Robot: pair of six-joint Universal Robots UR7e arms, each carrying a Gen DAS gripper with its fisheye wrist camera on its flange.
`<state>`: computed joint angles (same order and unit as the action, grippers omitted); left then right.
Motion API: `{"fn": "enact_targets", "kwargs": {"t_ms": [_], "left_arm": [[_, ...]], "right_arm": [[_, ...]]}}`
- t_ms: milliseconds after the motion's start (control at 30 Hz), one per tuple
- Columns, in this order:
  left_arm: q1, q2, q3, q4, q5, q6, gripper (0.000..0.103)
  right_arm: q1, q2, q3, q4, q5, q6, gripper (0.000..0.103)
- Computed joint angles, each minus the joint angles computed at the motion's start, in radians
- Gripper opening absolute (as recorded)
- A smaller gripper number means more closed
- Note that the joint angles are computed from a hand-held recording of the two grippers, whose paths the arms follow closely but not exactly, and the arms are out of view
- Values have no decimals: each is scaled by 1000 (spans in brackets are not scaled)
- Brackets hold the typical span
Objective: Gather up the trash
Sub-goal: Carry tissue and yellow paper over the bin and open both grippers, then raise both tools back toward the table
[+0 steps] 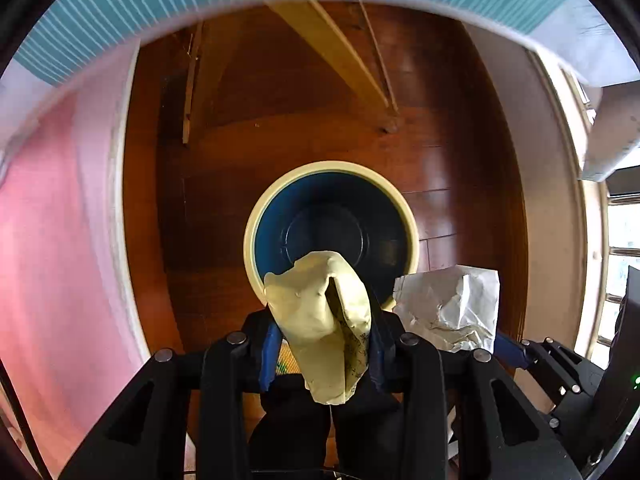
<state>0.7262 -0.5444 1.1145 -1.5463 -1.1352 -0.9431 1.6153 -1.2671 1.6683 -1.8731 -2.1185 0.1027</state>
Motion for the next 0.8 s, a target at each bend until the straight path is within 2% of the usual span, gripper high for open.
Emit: {"fn": "enact_targets", "kwargs": {"t_ms": [67,167,200,233,300,367,433,600,800], "left_arm": [[13,1,38,-46,11,11,35],[33,-5,98,-116,35,30,54],[41,-6,112,-132,40,37,65],[50,-9,130,-149,41,47,72],[63,-8,139,-141,39,61,80],[68,-8,144,-139,43,69,81],[67,-15,153,-132,54,64,92],[71,-37,162,-139,63,67,96],[51,-66,147,-120,63,57,96]], "right_arm": [[-17,20,36,-65,-10,-6,36],[-40,52,67,-140,-14,-3,39],[-49,58,83,-174,-14,2,42],[-58,63,93,-198,-5,6,51],[-70,75,96,-226,5,20,62],[-75,77,105,-267,13,28,65],[-75,73,107,-281,25,40,68],[-60,73,100,-279,6,63,69],[-28,52,71,-214,-2,141,69]]}}
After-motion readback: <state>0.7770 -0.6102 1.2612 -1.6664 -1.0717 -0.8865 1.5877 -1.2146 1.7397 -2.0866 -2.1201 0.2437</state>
